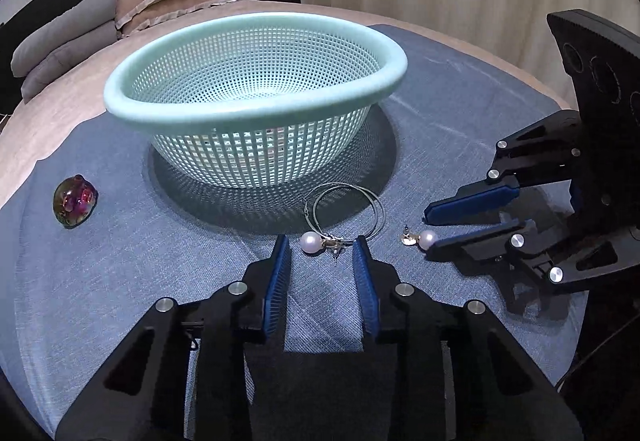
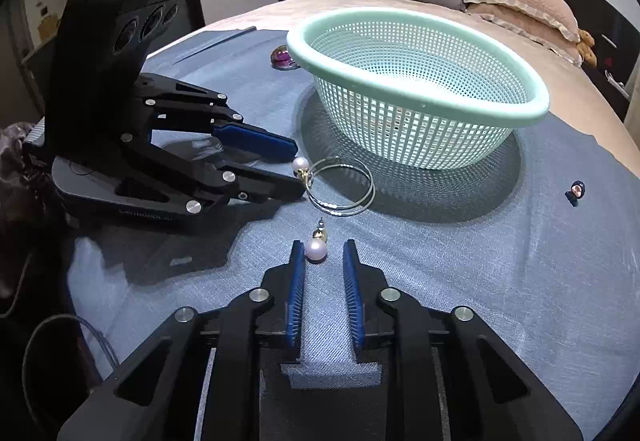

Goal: Organize jewelry
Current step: 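Grasp a pearl earring with the right tool while the left tool grasps another pearl earring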

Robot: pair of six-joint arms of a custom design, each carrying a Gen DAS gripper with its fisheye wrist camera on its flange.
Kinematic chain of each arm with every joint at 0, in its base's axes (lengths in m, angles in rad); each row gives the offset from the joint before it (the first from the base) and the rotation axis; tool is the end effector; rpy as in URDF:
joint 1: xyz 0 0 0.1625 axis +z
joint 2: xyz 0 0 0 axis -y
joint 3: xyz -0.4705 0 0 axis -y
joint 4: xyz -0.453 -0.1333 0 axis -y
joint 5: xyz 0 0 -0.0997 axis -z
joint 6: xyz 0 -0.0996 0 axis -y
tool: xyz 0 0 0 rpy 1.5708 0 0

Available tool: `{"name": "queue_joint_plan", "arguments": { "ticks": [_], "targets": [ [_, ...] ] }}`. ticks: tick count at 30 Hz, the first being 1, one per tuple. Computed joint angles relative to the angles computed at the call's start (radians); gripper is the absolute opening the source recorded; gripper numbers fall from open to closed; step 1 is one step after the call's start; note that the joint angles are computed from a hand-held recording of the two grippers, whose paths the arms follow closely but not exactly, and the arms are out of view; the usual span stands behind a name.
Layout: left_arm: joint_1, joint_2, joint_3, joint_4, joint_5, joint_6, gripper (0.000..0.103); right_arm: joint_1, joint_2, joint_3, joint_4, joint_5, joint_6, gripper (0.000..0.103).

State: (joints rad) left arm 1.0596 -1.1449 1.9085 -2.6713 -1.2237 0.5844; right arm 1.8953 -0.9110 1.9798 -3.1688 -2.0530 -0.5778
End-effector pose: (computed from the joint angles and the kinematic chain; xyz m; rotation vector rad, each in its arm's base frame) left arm -0.1706 -0.6458 0.2223 1.3621 2.3900 -0.4497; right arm 0.2857 -0.5760 0.1113 0.9544 -2.3577 0.6033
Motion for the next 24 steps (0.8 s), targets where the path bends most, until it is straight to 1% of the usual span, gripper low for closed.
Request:
{"name": "queue_joint_plan", "arguments": {
  "ticks": [1, 2, 7, 10, 13, 16, 18, 20, 22, 23, 24],
  "targets": [
    [0.002, 0.001, -0.005, 0.014, -0.009, -0.005, 0.023, 0.0, -0.002, 0.002, 0.0, 0.001, -0.003, 0.012],
    [0.002, 0.001, -0.007, 0.021, -0.012, -0.011, 0.023, -0.001, -0.007, 0.009, -0.003, 0.002, -0.007, 0.01],
    [0.0, -0.008, -0.012, 0.071, -0.019, -0.064, 0.022, 0.006, -0.02, 0.032, -0.038, -0.005, -0.063, 0.009],
    [-0.008, -0.022, -0.011, 0.113, -0.016, -0.071, 0.003, 0.006, -0.028, 0.039, -0.054, -0.009, -0.066, 0.009],
    [-0.015, -0.032, 0.001, 0.112, 0.006, -0.059, 0.003, 0.004, -0.045, 0.045, -0.083, 0.006, -0.062, 0.009],
    [-0.01, -0.036, -0.005, 0.117, 0.009, -0.078, 0.003, 0.002, -0.064, 0.045, -0.1, 0.02, -0.045, 0.009],
    [-0.005, -0.037, -0.014, 0.126, -0.003, -0.093, 0.003, -0.002, -0.081, 0.05, -0.113, 0.032, -0.032, 0.009],
    [0.001, -0.04, -0.013, 0.111, -0.031, -0.09, 0.003, -0.005, -0.092, 0.052, -0.121, 0.039, -0.023, 0.009],
    [-0.002, -0.038, -0.009, 0.107, -0.031, -0.09, 0.003, -0.007, -0.1, 0.051, -0.134, 0.045, -0.022, 0.009],
    [-0.005, -0.035, -0.008, 0.111, -0.024, -0.089, 0.011, -0.006, -0.101, 0.047, -0.132, 0.047, -0.02, 0.009],
    [-0.006, -0.031, -0.009, 0.118, -0.021, -0.092, 0.016, -0.006, -0.102, 0.048, -0.136, 0.048, -0.02, 0.009]
  ]
}}
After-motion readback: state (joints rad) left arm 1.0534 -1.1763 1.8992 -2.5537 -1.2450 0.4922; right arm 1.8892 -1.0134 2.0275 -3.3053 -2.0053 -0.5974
